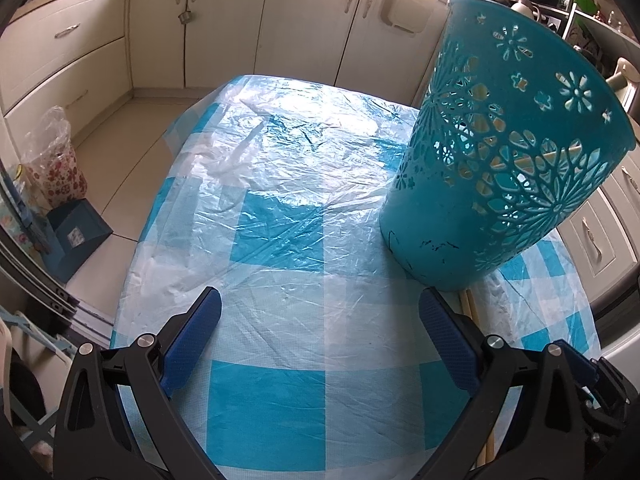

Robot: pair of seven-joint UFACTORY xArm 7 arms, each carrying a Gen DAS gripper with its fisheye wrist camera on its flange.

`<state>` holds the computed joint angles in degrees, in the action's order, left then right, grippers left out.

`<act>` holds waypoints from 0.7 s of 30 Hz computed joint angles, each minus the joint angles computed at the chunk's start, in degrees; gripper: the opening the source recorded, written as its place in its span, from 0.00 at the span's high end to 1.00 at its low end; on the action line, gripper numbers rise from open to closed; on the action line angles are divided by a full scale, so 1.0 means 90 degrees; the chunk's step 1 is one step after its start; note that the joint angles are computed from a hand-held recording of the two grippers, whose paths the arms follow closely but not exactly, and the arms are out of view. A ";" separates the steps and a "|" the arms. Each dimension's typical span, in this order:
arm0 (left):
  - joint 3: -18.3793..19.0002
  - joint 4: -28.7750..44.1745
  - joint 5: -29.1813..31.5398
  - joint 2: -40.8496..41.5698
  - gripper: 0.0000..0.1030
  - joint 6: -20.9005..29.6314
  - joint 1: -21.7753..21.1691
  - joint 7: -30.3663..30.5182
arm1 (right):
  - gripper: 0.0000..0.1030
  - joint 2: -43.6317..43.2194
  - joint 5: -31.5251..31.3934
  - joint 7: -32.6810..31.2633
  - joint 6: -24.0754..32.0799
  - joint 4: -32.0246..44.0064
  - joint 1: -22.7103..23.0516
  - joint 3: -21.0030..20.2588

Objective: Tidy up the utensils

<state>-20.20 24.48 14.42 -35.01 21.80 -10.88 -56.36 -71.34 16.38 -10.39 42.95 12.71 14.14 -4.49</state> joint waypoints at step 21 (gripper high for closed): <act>0.0004 0.0021 0.0010 0.0057 0.08 -0.0018 -0.0015 0.0056 | 0.73 0.0893 -0.0458 0.0534 -0.0632 0.0050 0.0400 0.0675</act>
<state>-20.16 24.67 14.50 -34.49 21.64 -11.02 -55.86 -63.30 12.26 -5.59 37.27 13.16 17.75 1.59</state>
